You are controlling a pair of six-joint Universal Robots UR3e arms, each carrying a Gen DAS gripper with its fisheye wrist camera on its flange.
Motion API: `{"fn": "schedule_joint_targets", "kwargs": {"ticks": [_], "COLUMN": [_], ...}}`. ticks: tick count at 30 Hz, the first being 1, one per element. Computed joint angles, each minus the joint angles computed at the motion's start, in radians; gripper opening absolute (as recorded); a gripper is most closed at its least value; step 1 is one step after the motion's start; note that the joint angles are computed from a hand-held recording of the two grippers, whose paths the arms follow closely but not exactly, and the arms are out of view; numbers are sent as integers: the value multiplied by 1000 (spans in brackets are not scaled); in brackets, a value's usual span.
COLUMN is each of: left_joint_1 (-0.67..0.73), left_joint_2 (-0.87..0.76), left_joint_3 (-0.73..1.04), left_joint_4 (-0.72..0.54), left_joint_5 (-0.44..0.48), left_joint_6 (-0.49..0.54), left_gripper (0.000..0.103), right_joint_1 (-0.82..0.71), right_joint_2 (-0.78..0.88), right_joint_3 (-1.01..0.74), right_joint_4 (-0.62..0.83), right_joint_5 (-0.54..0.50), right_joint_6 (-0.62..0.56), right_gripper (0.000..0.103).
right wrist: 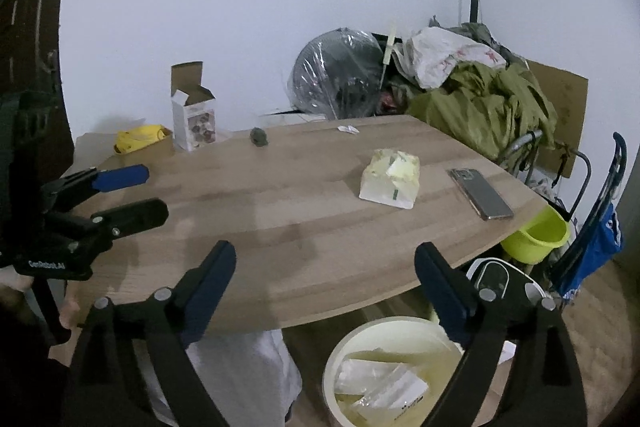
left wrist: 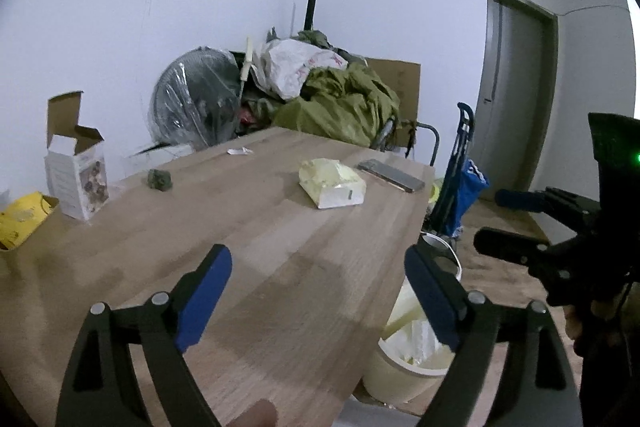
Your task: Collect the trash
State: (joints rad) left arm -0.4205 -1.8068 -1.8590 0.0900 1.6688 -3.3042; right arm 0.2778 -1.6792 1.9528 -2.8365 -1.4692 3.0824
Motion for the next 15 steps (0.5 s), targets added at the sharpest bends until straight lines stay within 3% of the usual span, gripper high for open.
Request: {"fn": "schedule_joint_targets", "kwargs": {"ticks": [5,15], "left_joint_1": [-33,-46], "left_joint_2": [9,-18], "left_joint_3": [-4,27], "left_joint_4": [16,50], "left_joint_5": [55,48], "left_joint_6": [4,3], "left_gripper": [98,99], "right_joint_1": [-17,-75], "right_joint_2": [-45,-113], "right_joint_3": [21,80], "right_joint_4": [2,10], "right_joint_5": [14,44], "right_joint_6": [-14,-20], "right_gripper": [93,93]}}
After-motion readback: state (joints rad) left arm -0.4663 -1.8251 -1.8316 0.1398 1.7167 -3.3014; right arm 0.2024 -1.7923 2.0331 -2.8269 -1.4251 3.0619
